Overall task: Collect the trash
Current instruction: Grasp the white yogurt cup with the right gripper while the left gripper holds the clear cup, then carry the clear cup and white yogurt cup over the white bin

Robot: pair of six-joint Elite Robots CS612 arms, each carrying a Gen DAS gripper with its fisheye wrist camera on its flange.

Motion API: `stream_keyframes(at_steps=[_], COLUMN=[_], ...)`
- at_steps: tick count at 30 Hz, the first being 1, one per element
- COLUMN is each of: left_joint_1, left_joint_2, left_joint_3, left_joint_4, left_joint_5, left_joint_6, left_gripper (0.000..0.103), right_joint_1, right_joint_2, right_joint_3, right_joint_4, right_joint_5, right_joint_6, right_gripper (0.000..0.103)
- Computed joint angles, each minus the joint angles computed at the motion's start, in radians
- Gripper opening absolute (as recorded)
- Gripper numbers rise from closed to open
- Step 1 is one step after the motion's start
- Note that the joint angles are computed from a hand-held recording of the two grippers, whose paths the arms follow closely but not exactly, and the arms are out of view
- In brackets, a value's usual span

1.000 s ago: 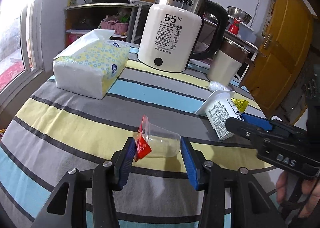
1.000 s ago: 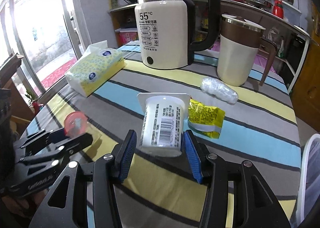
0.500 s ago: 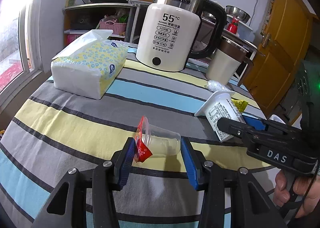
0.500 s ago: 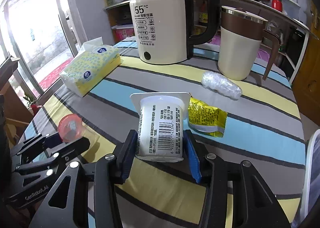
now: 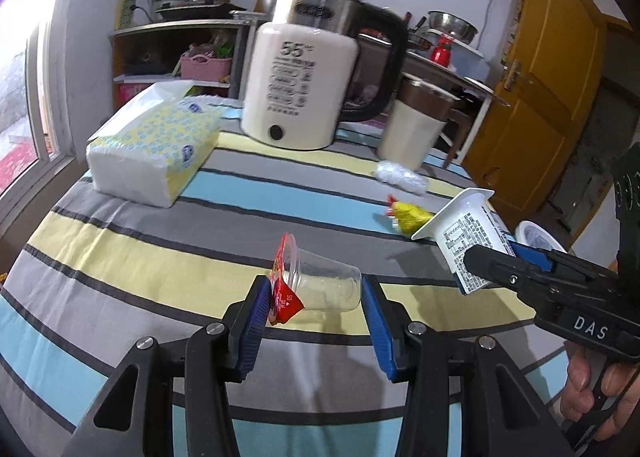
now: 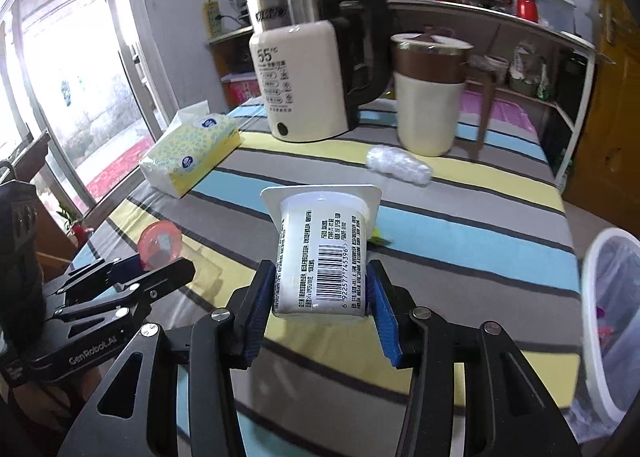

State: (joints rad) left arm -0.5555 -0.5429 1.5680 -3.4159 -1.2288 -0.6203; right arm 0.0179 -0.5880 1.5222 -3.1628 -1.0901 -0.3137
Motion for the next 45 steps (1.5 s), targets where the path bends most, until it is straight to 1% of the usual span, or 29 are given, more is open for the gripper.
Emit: stream_keyframes(at_steps=[10, 20, 33, 40, 45], left_joint_1=[-0.043, -0.080, -0.106, -0.118, -0.122], left_joint_2=[-0.017, -0.013, 0.026, 0.061, 0.090], left_joint_3=[-0.008, -0.047, -0.162, -0.252, -0.320], left_joint_4=[-0.012, -0.012, 0.033, 0.076, 0.121], left_joint_5=[-0.010, -0.059, -0.145, -0.194, -0.231], left_joint_6=[0.068, 0.139, 0.233, 0.290, 0.310], left_gripper=[0.047, 0.047, 0.047, 0.047, 0.047], right_joint_1=[-0.053, -0.103, -0.168, -0.203, -0.221], right_joint_2=[-0.045, -0.075, -0.089, -0.088, -0.083], right_joint_3=[0.096, 0.166, 0.209, 0.215, 0.213], right_joint_4=[-0.119, -0.216, -0.282, -0.298, -0.300], right_joint_5=[0.019, 0.004, -0.056, -0.096, -0.119], right_joint_6=[0.042, 0.089, 0.160, 0.204, 0.225], right_gripper=[0.047, 0.047, 0.047, 0.047, 0.047])
